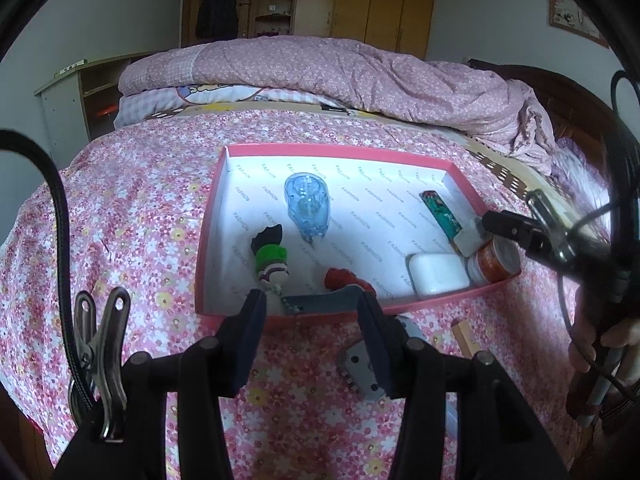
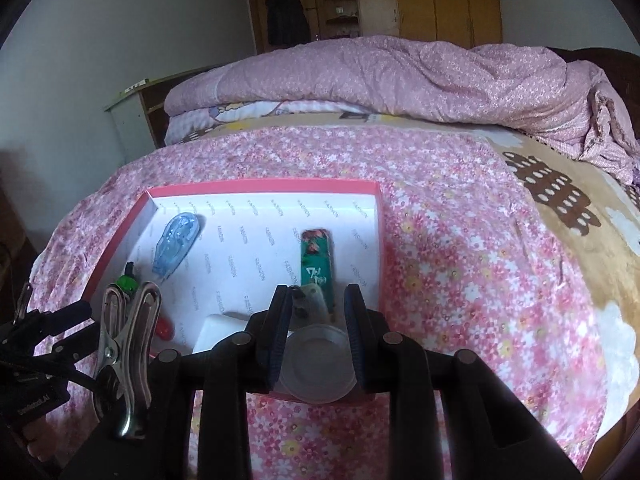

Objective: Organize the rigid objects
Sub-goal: 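Carry the green figurine and white plug into the tray and open both tools, then grasp the grey perforated plate with the left tool while the right tool grasps the grey curved hook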

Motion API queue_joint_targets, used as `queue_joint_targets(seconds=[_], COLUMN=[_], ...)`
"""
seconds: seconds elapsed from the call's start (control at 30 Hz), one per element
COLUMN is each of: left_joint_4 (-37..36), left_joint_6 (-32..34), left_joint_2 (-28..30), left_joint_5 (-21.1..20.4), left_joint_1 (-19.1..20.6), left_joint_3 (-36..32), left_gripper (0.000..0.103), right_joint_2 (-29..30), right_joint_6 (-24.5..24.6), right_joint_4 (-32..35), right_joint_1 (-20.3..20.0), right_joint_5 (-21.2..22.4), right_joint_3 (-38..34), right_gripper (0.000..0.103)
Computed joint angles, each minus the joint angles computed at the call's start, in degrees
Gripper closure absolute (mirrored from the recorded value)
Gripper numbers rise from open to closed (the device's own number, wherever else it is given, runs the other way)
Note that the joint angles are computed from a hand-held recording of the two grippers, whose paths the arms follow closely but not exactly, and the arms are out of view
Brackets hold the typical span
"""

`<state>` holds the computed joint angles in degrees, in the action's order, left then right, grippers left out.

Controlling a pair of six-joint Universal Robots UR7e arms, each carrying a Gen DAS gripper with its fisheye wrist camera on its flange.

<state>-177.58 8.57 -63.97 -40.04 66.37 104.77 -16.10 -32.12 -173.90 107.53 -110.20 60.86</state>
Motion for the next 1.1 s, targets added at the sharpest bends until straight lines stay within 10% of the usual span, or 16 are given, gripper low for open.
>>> queue_joint_targets(seconds=[1.1], left_joint_4=[1.72], left_joint_6=[-4.14], left_joint_2=[-4.51], left_joint_5=[0.44], left_joint_1=[-1.23], left_joint_3=[7.87], left_gripper=[0.053], right_joint_2=[-11.02], right_joint_6=[0.61], right_joint_4=[-4.37], right_joint_1=[-0.24], right_joint_5=[5.65], right_joint_3=[27.10], right_gripper=[0.071])
